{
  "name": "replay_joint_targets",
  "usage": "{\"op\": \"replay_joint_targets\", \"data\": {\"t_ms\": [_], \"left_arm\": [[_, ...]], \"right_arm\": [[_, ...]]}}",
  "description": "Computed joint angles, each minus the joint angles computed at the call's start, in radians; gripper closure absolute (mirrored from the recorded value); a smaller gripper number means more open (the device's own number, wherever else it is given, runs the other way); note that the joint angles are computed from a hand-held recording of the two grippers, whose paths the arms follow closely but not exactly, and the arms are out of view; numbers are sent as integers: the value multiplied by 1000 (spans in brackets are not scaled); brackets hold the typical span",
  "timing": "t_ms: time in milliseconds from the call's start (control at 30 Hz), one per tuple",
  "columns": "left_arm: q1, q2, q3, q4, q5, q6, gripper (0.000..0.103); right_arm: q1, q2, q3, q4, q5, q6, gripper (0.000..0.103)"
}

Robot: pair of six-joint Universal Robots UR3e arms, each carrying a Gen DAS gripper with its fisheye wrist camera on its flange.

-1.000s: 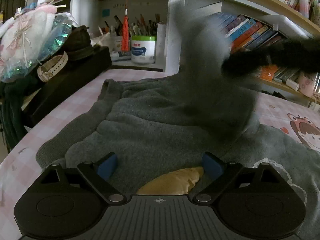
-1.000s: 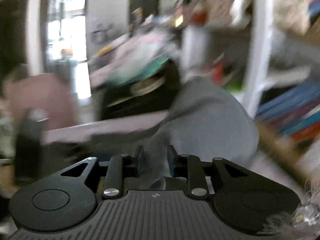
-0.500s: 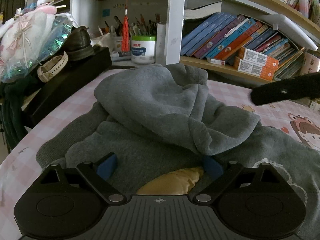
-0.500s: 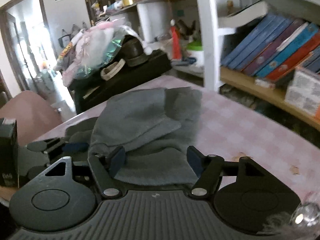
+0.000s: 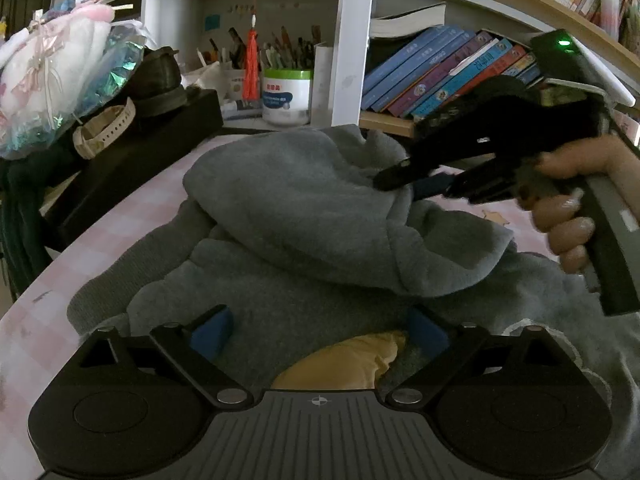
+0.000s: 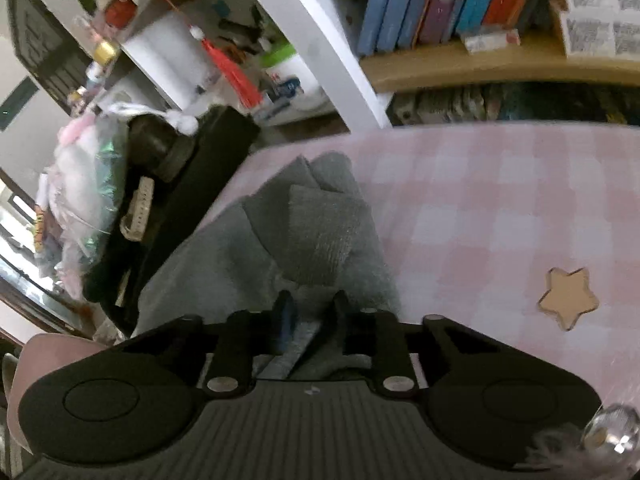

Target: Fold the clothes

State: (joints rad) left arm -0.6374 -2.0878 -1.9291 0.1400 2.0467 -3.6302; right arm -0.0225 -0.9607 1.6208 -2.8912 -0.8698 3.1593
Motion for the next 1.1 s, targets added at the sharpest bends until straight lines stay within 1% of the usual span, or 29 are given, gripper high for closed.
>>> {"op": "replay_joint_targets", "data": {"t_ms": [133, 200, 267, 300, 367, 433, 533, 567, 633, 667, 700, 800, 933, 1033, 1100], "left_arm": [[3, 1, -2, 3, -4, 2, 6], [4, 0, -4, 7, -5, 4, 6], [5, 0, -5, 8, -6, 6, 6], [4, 0, -4, 7, -5, 7, 6], [4, 0, -4, 6, -5, 7, 6], [4, 0, -4, 6, -4, 8, 6], [6, 0, -2, 2, -6, 13, 5], [6, 1, -2, 1, -6, 14, 5], [6, 1, -1, -1, -6, 15, 5], [7, 1, -2, -1, -7, 16, 5], [8, 2, -3, 0, -9, 18, 5], [9, 2, -4, 1, -11, 21, 4], [9, 1, -2, -1, -11, 23, 4], [12, 1, -5, 3, -16, 24, 4], [14, 1, -6, 6, -21, 25, 3]], "right_arm": [[-96, -136, 195, -231, -32, -33, 90], [-183, -222, 297, -299, -48, -25, 91], [-272, -306, 402, -376, -108, -33, 92], [-303, -333, 454, -438, -163, -49, 92], [-364, -370, 557, -551, -274, -132, 92], [-435, -363, 623, -593, -351, -210, 92], [-539, -321, 636, -503, -369, -265, 92], [-572, -305, 634, -478, -350, -268, 90], [-651, -277, 657, -494, -257, -274, 80], [-667, -275, 657, -486, -244, -263, 75], [-675, -276, 652, -476, -240, -257, 71], [-675, -264, 617, -437, -235, -259, 72], [-656, -208, 516, -384, -236, -237, 75], [-621, -191, 429, -304, -269, -219, 74], [-614, -210, 435, -300, -291, -221, 63]]}}
